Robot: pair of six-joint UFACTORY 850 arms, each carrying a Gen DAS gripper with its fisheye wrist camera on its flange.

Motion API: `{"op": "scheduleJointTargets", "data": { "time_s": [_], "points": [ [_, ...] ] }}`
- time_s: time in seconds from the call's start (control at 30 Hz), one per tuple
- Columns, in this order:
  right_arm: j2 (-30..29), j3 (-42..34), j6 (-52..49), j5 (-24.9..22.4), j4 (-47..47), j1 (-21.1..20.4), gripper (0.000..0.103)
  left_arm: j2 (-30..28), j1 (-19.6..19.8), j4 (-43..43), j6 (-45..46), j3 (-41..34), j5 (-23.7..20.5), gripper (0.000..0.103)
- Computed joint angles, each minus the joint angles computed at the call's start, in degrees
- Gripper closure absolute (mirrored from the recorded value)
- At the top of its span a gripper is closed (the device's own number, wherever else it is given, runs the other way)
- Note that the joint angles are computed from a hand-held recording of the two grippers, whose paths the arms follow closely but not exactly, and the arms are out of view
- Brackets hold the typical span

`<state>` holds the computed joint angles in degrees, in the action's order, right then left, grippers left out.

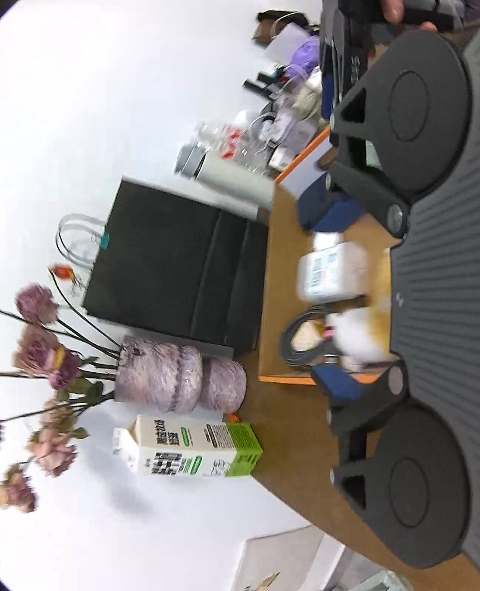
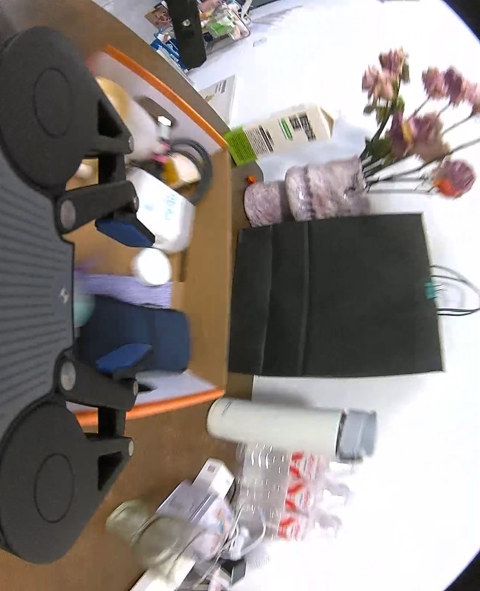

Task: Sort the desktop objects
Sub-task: 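Grasp the black cable with the left tool while the right carries the cap, drop both into box, then withdraw both open tools from the box toward the loose items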

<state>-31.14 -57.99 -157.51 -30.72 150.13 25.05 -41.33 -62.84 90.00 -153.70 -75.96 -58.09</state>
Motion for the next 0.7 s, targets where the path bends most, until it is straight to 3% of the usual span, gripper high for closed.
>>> {"op": "scheduleJointTargets", "data": {
  "time_s": [0.13,0.27,0.43,0.53,0.7],
  "points": [
    [5.63,12.68,-6.03,-9.75,1.92,-1.9,0.035,-2.11,-4.96,-4.49,1.9,-0.99,-4.07,0.008],
    [8.45,22.38,-14.37,-16.89,8.77,-1.63,0.035,-5.43,-8.42,-8.59,0.78,-3.34,-3.01,0.008],
    [9.11,30.72,-12.89,-25.81,7.33,-2.92,0.035,-9.28,-11.22,-13.34,2.95,-7.61,-2.68,0.008],
    [9.54,32.79,-12.61,-27.16,4.6,-3.61,0.035,-9.9,-12.03,-13.21,5.34,-8.66,-1.21,0.008],
    [13.32,36.18,-19.46,-28.2,8.22,-1.7,0.034,-11.01,-13.63,-17.04,10.06,-10.86,-2.64,0.008]
  ]
}}
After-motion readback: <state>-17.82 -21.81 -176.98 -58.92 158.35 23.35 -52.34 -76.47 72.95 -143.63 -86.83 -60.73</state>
